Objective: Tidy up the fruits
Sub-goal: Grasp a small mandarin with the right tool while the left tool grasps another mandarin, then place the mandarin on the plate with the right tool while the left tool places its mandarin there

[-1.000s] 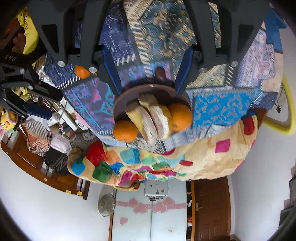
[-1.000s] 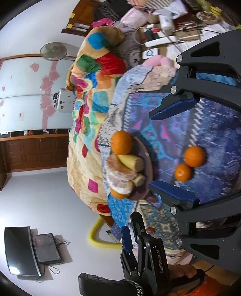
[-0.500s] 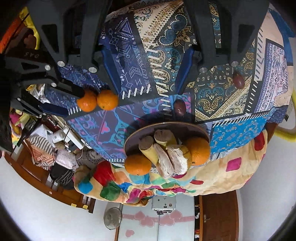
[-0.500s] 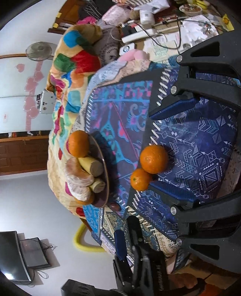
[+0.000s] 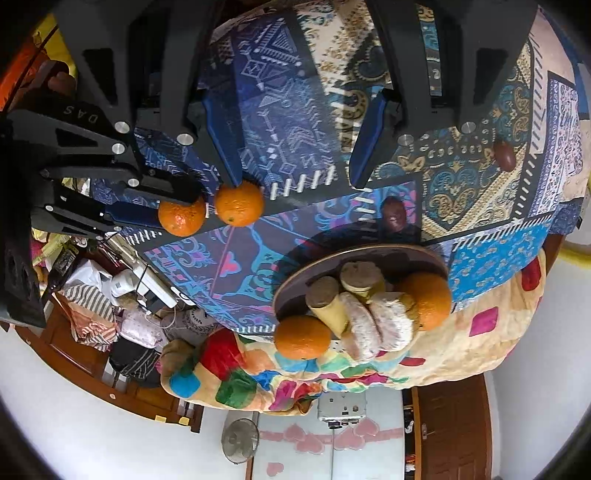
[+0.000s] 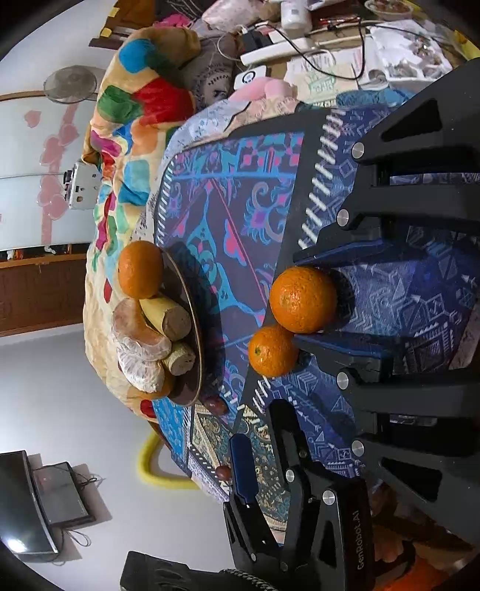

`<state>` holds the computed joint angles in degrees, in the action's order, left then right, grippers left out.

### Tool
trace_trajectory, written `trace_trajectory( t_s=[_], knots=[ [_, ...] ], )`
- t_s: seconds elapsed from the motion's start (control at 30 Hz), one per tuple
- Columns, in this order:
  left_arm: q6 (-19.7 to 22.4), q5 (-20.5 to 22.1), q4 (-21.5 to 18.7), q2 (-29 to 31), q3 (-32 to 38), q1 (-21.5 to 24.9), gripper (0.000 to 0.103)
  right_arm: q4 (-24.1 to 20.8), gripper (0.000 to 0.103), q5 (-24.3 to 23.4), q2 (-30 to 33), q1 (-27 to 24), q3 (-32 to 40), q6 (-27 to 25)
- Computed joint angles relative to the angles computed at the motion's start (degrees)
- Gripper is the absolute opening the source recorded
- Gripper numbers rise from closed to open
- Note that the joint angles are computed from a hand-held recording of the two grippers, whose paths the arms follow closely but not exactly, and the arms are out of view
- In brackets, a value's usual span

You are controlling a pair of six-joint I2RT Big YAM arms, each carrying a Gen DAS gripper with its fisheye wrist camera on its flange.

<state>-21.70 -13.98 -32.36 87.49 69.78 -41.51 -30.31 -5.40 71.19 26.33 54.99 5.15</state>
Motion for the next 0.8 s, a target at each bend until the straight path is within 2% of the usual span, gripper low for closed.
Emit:
trace_trajectory(
  t_s=[0.27, 0.47, 0.53, 0.67, 0.8],
  knots=[
    [-0.41, 0.67, -1.32, 3.44, 3.27, -0.97, 0.061, -0.22, 0.034, -0.79, -2.2, -2.79, -0.73, 0.11],
    [0.01, 0.7, -0.75, 5.69, 5.11, -1.4, 0.06, -0.1, 0.034, -0.9, -3.05, -3.87, -1.08, -0.3],
    [-0.04, 0.75, -0.54, 6.1, 5.52, -1.48, 0.056, -0.07, 0.034, -1.26, -3.04, -4.24, -1.08, -0.32],
    [0.04, 1.46, -0.63, 6.63, 6.29, -1.39, 0.036, 0.12, 0.034, -1.79, -2.66, -4.61, -0.95, -0.43],
    [0.1, 1.16, -0.19, 6.42, 6.15, -1.35, 0.034, 0.33, 0.034, -2.18, -2.44, -4.53, -0.9, -0.54]
  ],
)
